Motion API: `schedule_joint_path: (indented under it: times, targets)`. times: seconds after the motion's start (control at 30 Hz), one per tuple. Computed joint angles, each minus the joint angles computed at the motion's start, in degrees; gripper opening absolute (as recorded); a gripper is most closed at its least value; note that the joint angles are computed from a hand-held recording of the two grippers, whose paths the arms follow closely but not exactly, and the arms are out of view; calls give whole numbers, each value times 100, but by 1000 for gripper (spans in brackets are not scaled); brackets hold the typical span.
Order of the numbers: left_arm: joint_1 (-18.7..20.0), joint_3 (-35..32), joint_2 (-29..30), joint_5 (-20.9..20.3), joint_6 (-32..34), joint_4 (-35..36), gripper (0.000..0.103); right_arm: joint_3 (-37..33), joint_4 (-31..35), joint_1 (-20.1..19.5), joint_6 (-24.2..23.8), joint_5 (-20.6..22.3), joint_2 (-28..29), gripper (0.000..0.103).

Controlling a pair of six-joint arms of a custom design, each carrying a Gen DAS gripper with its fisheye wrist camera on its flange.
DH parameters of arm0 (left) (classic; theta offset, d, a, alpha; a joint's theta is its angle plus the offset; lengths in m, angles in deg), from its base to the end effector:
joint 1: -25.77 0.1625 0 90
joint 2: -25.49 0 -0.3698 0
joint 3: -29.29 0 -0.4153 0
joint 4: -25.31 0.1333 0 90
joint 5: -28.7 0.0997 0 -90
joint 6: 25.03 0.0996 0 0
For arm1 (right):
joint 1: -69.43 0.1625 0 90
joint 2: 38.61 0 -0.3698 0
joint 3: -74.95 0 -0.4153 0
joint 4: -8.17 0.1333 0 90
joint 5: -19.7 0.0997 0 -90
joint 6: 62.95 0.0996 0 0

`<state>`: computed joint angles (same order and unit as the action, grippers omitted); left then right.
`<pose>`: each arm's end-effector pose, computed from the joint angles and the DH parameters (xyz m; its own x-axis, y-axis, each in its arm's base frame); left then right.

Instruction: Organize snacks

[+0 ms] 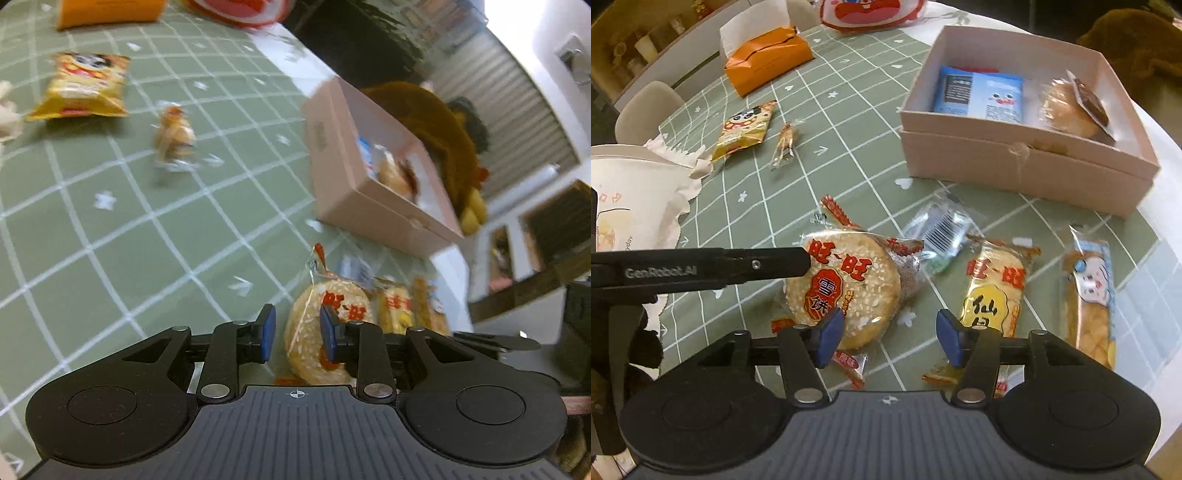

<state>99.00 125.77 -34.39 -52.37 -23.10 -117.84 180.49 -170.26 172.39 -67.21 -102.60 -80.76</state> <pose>-0.0430 -0.6582 0.1688 -0.9488 0.2735 -0.1583 0.3087 0.9091 -0.2797 0.2095 -0.5533 0.0053 -0.8569 -0.0348 0.5142 -0.2676 0.8828 -0.3861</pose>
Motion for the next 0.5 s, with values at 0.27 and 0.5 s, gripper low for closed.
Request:
schedule_joint_path:
  times: [0.27,0.5]
  targets:
    - [-87,143,58,-200,407,-82,32,167,-488,112,-207,-544,90,57]
    - [-201,116,160,-167,652,30,32,406,-713,136,-169,-734,7,57]
